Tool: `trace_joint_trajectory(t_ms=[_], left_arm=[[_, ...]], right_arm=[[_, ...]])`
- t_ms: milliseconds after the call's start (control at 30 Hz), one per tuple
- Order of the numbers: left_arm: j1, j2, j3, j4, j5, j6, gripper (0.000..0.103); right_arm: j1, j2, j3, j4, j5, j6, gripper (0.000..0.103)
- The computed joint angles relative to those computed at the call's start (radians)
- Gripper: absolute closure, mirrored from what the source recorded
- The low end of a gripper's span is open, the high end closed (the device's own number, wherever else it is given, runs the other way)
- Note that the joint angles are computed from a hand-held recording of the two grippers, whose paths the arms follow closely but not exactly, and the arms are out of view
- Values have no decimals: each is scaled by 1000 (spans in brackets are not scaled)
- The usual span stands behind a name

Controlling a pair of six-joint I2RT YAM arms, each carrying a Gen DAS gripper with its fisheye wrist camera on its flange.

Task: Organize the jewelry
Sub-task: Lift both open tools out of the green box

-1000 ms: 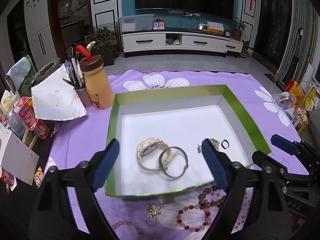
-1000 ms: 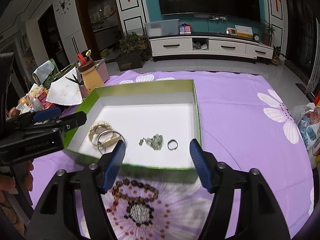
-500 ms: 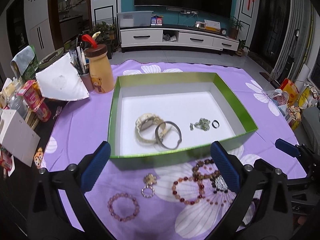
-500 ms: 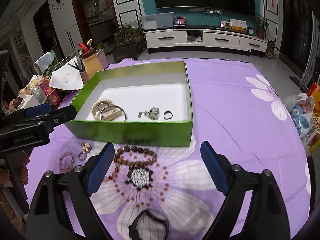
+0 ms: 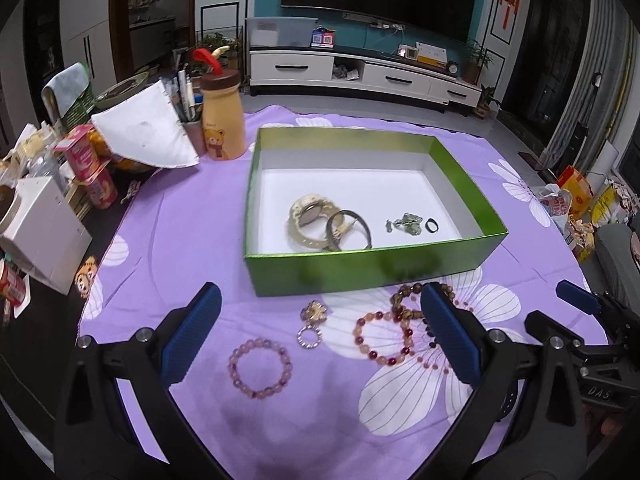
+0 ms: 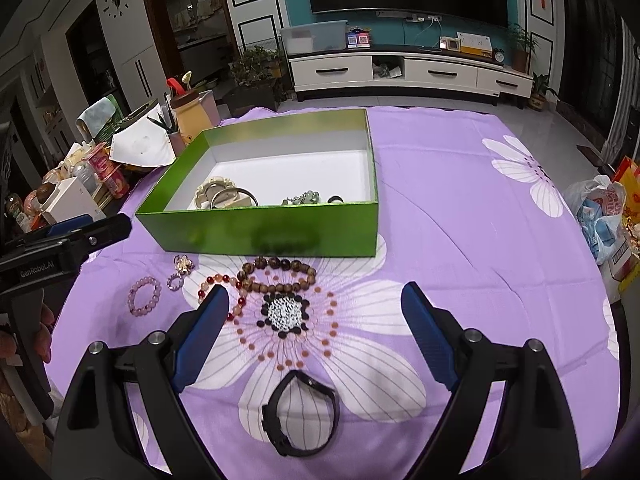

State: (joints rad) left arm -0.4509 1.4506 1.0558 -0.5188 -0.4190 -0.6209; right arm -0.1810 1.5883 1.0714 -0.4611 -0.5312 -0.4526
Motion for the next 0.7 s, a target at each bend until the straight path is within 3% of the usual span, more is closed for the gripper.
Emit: trace_joint_trajectory(t_ms=[700], left_arm=[[76, -148, -226, 11, 50, -73, 2]], right_arm=[[-26, -14, -23, -26, 5, -20, 15]])
